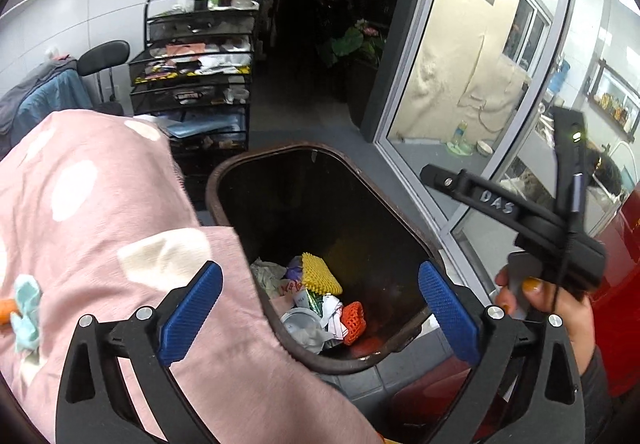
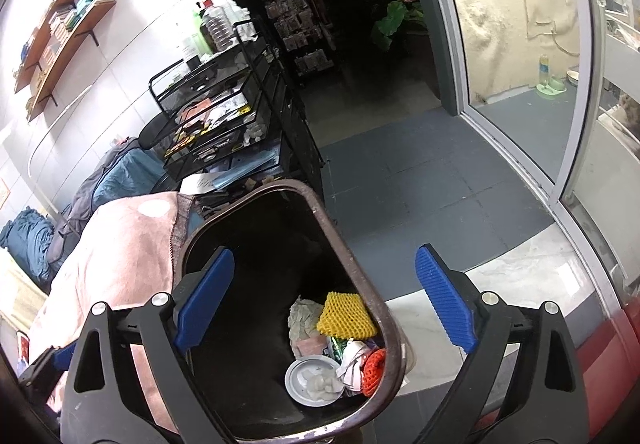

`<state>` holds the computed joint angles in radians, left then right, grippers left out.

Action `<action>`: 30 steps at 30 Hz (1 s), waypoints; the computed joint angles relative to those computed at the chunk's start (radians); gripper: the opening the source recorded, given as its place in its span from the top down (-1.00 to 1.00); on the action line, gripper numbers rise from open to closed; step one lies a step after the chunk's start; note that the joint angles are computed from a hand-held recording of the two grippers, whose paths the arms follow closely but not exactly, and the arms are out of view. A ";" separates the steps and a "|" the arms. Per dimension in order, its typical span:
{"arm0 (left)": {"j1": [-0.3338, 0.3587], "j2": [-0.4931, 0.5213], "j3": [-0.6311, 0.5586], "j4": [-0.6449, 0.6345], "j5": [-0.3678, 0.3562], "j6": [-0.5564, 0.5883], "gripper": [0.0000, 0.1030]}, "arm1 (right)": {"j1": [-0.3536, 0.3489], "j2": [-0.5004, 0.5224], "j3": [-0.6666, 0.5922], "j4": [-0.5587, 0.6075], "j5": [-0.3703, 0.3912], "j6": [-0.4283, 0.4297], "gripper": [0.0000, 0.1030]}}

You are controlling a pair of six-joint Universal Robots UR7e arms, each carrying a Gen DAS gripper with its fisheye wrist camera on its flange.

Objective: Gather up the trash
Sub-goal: 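Return both open tools to the teal cloth and orange peel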

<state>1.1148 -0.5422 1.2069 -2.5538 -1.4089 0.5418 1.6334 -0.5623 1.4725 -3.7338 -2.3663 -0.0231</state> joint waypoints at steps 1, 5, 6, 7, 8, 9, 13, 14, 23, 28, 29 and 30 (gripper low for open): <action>0.004 -0.012 0.009 -0.008 -0.006 -0.009 -0.89 | 0.000 0.001 -0.001 0.010 0.007 0.001 -0.77; 0.020 -0.048 0.033 -0.047 -0.019 -0.033 -0.89 | 0.007 0.010 -0.010 0.045 0.034 0.000 -0.77; 0.024 -0.057 0.040 -0.063 -0.016 -0.035 -0.89 | 0.011 0.014 -0.017 0.061 0.047 -0.005 -0.77; 0.028 -0.063 0.044 -0.074 -0.013 -0.035 -0.89 | 0.014 0.020 -0.023 0.070 0.054 -0.008 -0.78; 0.031 -0.069 0.049 -0.086 -0.008 -0.037 -0.89 | 0.018 0.024 -0.030 0.083 0.067 -0.014 -0.77; 0.035 -0.075 0.050 -0.096 -0.003 -0.041 -0.89 | 0.021 0.029 -0.034 0.089 0.072 -0.016 -0.77; 0.056 -0.096 0.050 -0.138 0.014 -0.058 -0.89 | 0.041 0.055 -0.073 0.149 0.114 -0.036 -0.78; 0.060 -0.100 0.050 -0.147 0.020 -0.059 -0.89 | 0.046 0.060 -0.080 0.162 0.125 -0.041 -0.78; 0.119 -0.127 0.005 -0.187 0.107 -0.073 -0.89 | 0.098 0.148 -0.253 0.405 0.291 -0.115 -0.78; 0.151 -0.128 -0.038 -0.190 0.167 -0.076 -0.89 | 0.123 0.217 -0.399 0.603 0.382 -0.156 -0.78; 0.158 -0.128 -0.047 -0.189 0.177 -0.076 -0.89 | 0.129 0.237 -0.439 0.654 0.396 -0.168 -0.78; 0.165 -0.127 -0.058 -0.185 0.188 -0.079 -0.89 | 0.135 0.259 -0.485 0.707 0.405 -0.179 -0.78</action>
<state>1.2795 -0.6688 1.1488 -2.7388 -1.2208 0.4633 1.7681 -0.3030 0.9875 -3.0272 -1.9613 -0.2019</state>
